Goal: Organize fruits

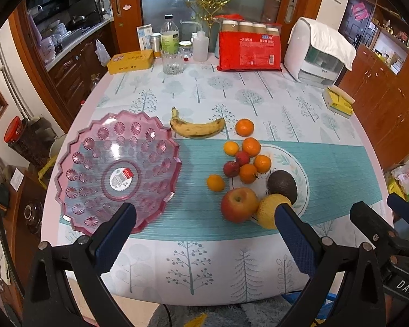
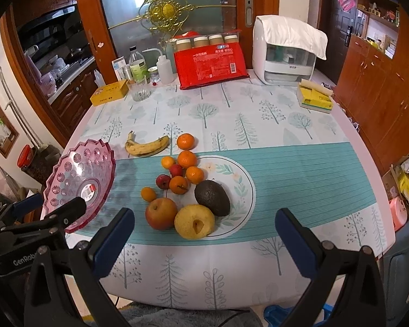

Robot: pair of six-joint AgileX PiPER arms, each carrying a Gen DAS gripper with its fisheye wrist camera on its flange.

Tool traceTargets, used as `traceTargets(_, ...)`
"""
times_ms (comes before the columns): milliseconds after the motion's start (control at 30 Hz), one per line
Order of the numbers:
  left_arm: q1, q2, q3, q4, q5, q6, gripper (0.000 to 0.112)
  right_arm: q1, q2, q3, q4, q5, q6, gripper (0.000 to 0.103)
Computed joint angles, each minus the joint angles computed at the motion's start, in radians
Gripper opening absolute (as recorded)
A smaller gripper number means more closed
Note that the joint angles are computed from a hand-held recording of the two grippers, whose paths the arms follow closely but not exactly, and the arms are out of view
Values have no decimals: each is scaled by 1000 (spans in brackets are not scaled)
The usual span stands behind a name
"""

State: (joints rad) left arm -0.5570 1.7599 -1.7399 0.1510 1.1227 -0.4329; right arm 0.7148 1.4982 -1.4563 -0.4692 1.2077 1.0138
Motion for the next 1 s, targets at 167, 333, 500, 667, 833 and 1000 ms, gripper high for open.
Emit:
traceTargets(167, -27, 58, -65, 5, 32, -29, 101, -41, -6, 7, 25, -19, -92, 103)
traceTargets(333, -48, 133, -159, 13, 77, -59, 101, -121, 3, 16, 84, -72, -216, 103)
traceTargets(500, -71, 205, -231, 70, 93, -102, 101, -216, 10, 58, 154, -153, -347, 103)
traceTargets(667, -55, 209, -164, 72, 5, -148, 101, -338, 41, 125, 273, -242, -490, 103)
traceTargets(833, -34, 204, -66, 48, -68, -168, 101, -415, 89, 193, 393, -321, -656, 103)
traceTargets(1000, -10, 257, -46, -40, -65, -96, 101, -447, 137, 241, 486, -391, -793, 103)
